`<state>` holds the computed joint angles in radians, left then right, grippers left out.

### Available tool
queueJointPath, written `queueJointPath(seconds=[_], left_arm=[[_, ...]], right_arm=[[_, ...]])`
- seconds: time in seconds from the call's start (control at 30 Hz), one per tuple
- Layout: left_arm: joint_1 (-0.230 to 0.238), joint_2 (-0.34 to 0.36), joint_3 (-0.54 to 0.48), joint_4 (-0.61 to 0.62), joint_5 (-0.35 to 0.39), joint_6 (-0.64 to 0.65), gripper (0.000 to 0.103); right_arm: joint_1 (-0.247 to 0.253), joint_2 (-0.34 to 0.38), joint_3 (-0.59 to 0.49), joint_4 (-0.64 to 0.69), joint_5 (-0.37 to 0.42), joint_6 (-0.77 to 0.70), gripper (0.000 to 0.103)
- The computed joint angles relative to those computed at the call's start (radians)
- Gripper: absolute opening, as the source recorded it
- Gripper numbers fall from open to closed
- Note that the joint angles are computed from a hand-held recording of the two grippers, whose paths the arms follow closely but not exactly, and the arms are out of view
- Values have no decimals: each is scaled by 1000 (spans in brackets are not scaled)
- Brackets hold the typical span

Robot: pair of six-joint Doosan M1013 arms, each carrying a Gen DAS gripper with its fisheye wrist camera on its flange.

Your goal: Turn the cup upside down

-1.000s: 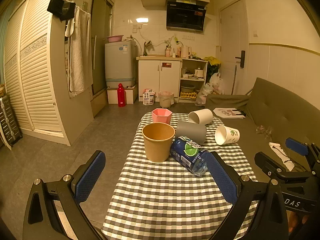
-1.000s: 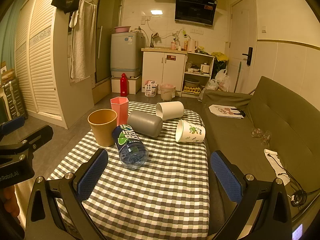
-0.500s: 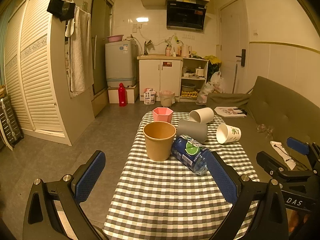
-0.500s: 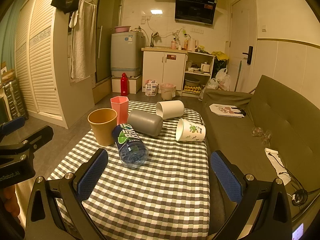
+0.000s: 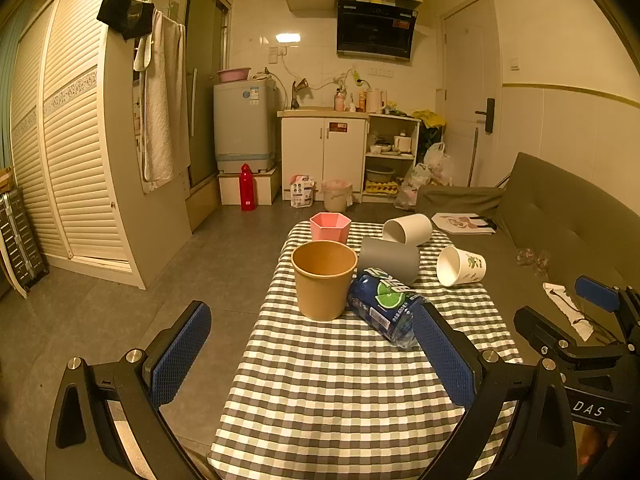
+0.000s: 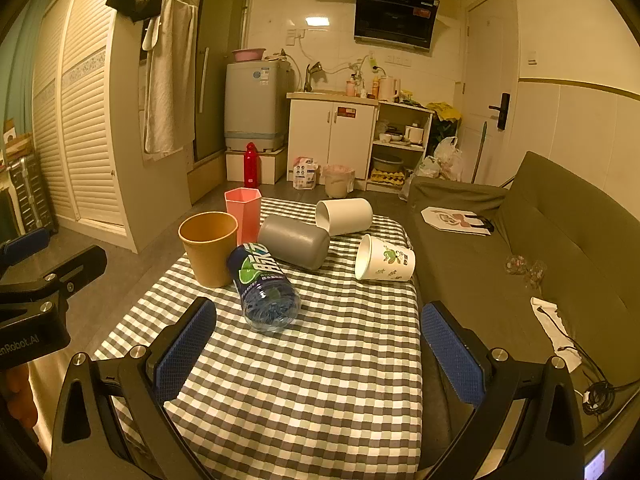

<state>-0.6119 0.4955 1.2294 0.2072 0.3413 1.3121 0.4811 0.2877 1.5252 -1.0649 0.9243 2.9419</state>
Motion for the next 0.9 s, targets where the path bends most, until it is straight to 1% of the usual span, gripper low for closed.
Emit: queueJointPath(seconds=[0.47, 0.7, 0.9], left_arm=[[2, 5, -6, 14, 13, -13, 103], [1, 28, -40, 33, 50, -23, 103], [7, 67, -98, 25, 96, -13, 103]], right_arm=[[-6, 3, -4, 20, -13, -22, 103], [-17, 12, -16, 56, -34, -76, 103], [-45, 32, -39, 113, -79, -140, 103]])
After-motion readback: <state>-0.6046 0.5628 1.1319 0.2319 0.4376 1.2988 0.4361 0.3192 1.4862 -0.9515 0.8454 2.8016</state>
